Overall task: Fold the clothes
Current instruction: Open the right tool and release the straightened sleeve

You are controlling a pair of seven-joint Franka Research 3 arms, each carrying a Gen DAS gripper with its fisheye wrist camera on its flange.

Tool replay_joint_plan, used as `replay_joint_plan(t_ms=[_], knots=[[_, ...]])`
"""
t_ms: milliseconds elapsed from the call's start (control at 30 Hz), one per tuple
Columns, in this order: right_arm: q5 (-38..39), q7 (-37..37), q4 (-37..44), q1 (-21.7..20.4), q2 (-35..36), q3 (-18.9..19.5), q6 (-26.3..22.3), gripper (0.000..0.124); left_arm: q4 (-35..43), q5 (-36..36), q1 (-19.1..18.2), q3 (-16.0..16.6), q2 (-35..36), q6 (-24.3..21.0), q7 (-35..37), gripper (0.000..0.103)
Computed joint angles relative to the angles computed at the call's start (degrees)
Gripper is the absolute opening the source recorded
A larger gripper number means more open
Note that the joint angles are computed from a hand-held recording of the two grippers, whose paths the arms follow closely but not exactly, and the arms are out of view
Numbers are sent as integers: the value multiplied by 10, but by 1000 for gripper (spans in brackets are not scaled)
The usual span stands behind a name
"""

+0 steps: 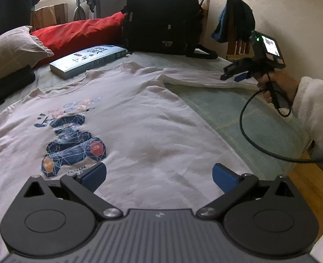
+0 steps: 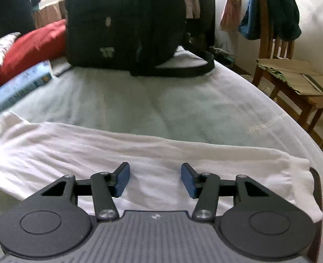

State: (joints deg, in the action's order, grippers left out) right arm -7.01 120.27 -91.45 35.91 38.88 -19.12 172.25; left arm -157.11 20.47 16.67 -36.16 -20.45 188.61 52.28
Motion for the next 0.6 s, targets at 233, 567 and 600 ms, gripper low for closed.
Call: replay_joint_plan(t_ms=[233, 567, 600], knots=[[12, 52, 0, -23, -13, -14, -38, 61, -6, -3, -12, 15, 3, 7, 0, 102], [45, -58, 150, -64, 30, 137, -146, 95, -17, -23, 2, -2, -13, 13, 12, 102], [33, -39, 197, -48, 59, 121, -179, 99, -18, -24, 6, -4, -15, 13, 11, 102]])
